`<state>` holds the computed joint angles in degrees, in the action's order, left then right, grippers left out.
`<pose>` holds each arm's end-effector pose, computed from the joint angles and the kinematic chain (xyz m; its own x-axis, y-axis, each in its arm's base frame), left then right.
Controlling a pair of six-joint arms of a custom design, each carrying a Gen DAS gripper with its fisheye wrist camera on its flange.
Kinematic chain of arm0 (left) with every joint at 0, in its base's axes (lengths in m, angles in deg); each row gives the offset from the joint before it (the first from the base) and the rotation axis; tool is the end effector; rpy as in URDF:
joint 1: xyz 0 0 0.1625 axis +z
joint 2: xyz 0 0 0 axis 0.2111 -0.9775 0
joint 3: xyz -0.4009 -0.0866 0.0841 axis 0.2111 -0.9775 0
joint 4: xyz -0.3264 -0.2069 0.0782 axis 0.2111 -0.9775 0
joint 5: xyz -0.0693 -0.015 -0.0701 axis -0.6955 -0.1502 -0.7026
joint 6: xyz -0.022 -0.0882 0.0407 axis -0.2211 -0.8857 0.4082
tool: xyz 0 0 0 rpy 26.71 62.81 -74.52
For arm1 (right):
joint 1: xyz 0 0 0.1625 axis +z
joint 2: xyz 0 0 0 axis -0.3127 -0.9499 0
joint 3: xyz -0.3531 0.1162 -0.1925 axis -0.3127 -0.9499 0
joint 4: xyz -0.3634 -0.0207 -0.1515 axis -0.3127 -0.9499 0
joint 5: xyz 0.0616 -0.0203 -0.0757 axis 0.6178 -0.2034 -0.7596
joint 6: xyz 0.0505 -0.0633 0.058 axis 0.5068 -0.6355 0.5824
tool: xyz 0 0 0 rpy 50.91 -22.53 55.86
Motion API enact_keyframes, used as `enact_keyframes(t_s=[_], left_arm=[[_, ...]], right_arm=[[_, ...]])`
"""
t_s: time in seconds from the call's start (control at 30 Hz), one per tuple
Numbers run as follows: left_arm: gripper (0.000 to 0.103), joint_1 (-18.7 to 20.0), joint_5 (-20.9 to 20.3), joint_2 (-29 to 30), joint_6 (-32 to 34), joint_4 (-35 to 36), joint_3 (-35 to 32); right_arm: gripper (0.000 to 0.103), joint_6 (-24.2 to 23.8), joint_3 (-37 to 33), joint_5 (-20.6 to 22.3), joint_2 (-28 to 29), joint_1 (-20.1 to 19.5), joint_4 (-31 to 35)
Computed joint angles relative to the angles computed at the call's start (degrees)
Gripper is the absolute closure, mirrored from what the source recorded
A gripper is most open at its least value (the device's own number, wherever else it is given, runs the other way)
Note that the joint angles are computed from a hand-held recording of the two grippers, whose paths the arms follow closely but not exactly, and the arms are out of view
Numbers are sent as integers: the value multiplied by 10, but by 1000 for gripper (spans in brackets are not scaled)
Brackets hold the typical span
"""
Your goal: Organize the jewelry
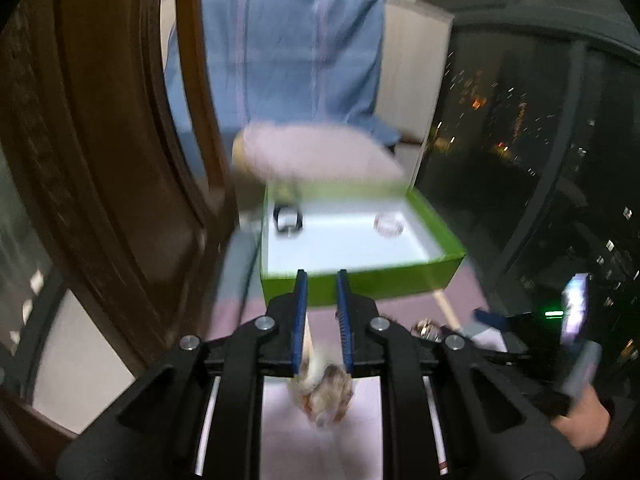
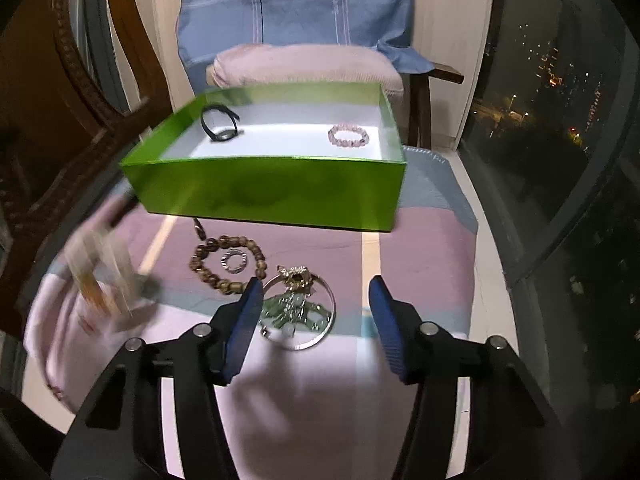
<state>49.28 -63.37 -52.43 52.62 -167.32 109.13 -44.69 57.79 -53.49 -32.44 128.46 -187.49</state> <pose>-0.0598 -0.5727 0.3504 -0.7216 -0.3679 -0.5865 0.3989 0.4713 -0.7866 0.3558 -0.7104 -0.1059 -0.5497 -0.5532 0.6259 -0.7920 0.5833 -0.1801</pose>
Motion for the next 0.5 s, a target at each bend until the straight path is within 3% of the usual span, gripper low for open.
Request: enact_keyframes(t_s=[0.1,0.23,0.3,0.33,0.4,0.5], left_arm=[[91,1,-13,-9,3,-2,2],[92,23,-41,-39,-97,97,5],[57,36,-44,-49,-139,154,3],[28,42,-42,-49,-149,163,2],[24,58,-44,-43,-167,194,-5],[24,85,-59,-36,-226,300,-25]], right_arm=[[55,-11,-49,-16,32,4,25],[56,-9,-97,-37,60,7,52],[56,-4,-105,-37,62,7,60],[56,-3,-105,-38,62,6,61],[56,8,-98,-33,56,4,64],[56,13,-89,-26,53,1,57]])
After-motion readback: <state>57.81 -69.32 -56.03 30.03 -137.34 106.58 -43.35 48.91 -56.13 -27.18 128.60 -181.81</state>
